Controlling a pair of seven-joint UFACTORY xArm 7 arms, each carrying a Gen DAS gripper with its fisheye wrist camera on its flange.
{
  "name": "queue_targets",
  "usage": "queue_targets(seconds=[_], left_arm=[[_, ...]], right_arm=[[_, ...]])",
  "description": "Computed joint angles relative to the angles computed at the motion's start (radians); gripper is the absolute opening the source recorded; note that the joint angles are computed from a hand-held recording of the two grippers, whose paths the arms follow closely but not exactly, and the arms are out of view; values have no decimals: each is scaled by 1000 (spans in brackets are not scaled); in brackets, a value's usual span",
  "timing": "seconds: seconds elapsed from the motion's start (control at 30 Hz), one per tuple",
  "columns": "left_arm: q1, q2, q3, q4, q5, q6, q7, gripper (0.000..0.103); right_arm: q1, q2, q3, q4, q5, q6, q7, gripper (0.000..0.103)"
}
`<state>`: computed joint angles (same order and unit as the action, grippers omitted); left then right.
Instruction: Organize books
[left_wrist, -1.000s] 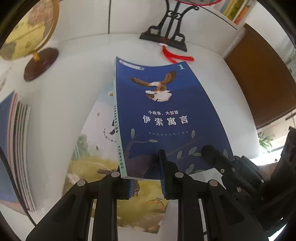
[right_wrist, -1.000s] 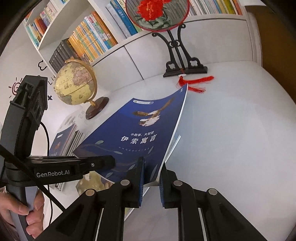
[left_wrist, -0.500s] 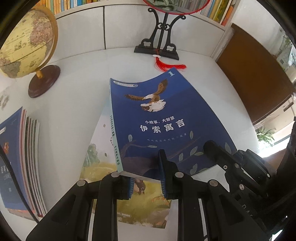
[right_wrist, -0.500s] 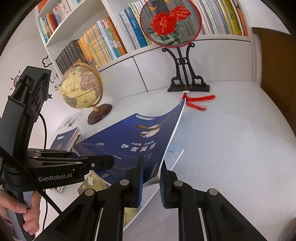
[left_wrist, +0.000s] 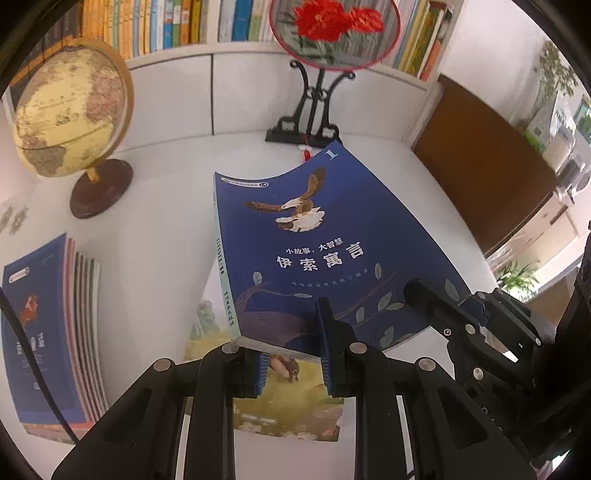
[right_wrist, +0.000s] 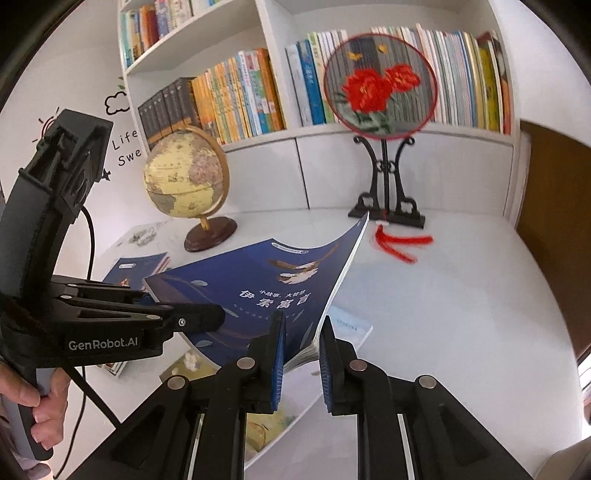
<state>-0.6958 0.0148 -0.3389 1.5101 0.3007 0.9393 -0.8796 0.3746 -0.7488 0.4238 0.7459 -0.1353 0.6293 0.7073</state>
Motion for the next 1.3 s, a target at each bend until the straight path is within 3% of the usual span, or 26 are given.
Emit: queue_targets(seconds=[0.2,0.43,0.77,1.0,1.3], left_arm=[[32,-74,4,-19,23,13,-5,20],[125,-230,-1,-112,3,10,16,20],[262,-490,31,-324,-115,29,93,20],[334,-642,67,-479,-209,30,169,20],[386,-739,114,-623,-297,10,264,20]], right_arm=[[-41,52,47,92,-43,-15,22,16],[-100,193,143,276,-139,-38,73,16],[-138,506,333,555,-420,-21,272,17],[-52,773,413,740,-679,69,421,18],[145,966,330,875,-789,142,489,18]])
